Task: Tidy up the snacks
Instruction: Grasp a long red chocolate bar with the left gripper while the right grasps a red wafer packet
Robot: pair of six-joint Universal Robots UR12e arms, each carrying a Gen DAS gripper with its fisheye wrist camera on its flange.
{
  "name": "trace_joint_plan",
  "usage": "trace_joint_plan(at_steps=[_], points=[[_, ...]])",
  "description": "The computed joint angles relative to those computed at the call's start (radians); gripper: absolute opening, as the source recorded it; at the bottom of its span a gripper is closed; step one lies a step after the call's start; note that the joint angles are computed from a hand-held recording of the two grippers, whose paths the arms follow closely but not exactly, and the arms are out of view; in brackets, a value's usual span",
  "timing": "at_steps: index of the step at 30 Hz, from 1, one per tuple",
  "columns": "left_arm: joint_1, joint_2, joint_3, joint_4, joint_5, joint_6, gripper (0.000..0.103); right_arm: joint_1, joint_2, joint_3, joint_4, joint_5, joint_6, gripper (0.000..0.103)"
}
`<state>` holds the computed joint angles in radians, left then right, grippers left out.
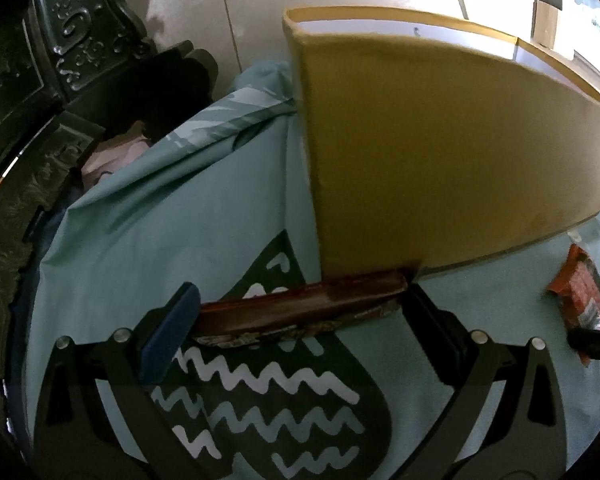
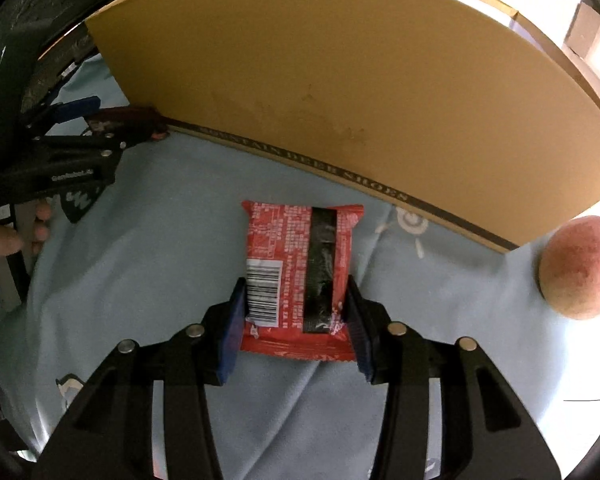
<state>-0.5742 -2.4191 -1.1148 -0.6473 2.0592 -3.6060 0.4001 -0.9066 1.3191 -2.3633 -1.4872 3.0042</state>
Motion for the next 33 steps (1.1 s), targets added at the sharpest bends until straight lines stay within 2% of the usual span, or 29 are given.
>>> trace_joint_plan(at_steps=[3, 5, 6, 7, 9, 12, 16, 18, 20, 21, 22, 24, 26, 27, 28, 29, 30, 31, 33], points=[[-0.007, -0.006, 0.007, -0.008, 0.024, 0.004, 0.101, 0.009, -0.005, 0.0, 0.008, -0.001, 0.007, 0.056], [-0.006, 0.003, -0.012, 0.022, 0.007, 0.011, 0.099, 0.011, -0.002, -0.009, 0.018, -0.012, 0.009, 0.051], [-0.007, 0.01, -0.025, 0.05, -0.004, 0.029, 0.089, 0.008, -0.002, -0.011, 0.022, -0.001, 0.018, 0.047], [-0.01, 0.014, -0.034, 0.072, -0.011, 0.059, 0.078, 0.008, -0.002, -0.01, 0.02, 0.012, 0.034, 0.046], [-0.016, 0.027, -0.057, 0.116, -0.038, 0.09, 0.066, 0.002, -0.005, -0.004, 0.013, 0.022, 0.035, 0.046], [-0.016, 0.064, -0.125, 0.194, -0.108, 0.019, 0.052, -0.01, -0.02, 0.021, -0.001, 0.076, 0.054, 0.046], [-0.026, 0.085, -0.171, 0.239, -0.133, -0.008, 0.052, -0.022, -0.045, 0.061, -0.011, 0.108, 0.066, 0.046], [-0.037, 0.079, -0.165, 0.249, -0.094, 0.067, 0.053, -0.026, -0.052, 0.076, -0.001, 0.111, 0.061, 0.046], [-0.039, 0.07, -0.152, 0.26, -0.077, 0.122, 0.076, -0.029, -0.066, 0.1, -0.008, 0.108, 0.054, 0.046], [-0.037, 0.067, -0.144, 0.254, -0.081, 0.126, 0.092, -0.031, -0.067, 0.1, -0.002, 0.108, 0.054, 0.046], [-0.035, 0.06, -0.123, 0.216, -0.072, 0.122, 0.094, -0.014, -0.059, 0.094, -0.003, 0.1, 0.075, 0.046], [-0.026, 0.043, -0.082, 0.126, -0.061, 0.123, 0.094, -0.013, -0.059, 0.091, 0.004, 0.101, 0.087, 0.046], [-0.018, 0.028, -0.047, 0.041, -0.081, 0.153, 0.095, -0.025, -0.072, 0.107, 0.006, 0.106, 0.078, 0.046], [-0.014, 0.021, -0.037, 0.015, -0.089, 0.188, 0.1, -0.03, -0.078, 0.113, 0.007, 0.108, 0.073, 0.046], [-0.01, 0.026, -0.045, 0.031, -0.108, 0.209, 0.1, -0.029, -0.075, 0.11, 0.008, 0.109, 0.075, 0.046], [0.001, 0.033, -0.053, 0.027, -0.156, 0.215, 0.099, -0.027, -0.072, 0.106, 0.008, 0.111, 0.08, 0.046], [0.015, 0.046, -0.066, 0.021, -0.228, 0.215, 0.091, -0.028, -0.07, 0.104, 0.008, 0.115, 0.083, 0.046], [0.018, 0.052, -0.074, 0.03, -0.257, 0.238, 0.072, -0.028, -0.07, 0.105, 0.004, 0.118, 0.087, 0.046], [0.015, 0.067, -0.096, 0.051, -0.314, 0.298, 0.052, -0.03, -0.07, 0.106, -0.001, 0.124, 0.089, 0.047]])
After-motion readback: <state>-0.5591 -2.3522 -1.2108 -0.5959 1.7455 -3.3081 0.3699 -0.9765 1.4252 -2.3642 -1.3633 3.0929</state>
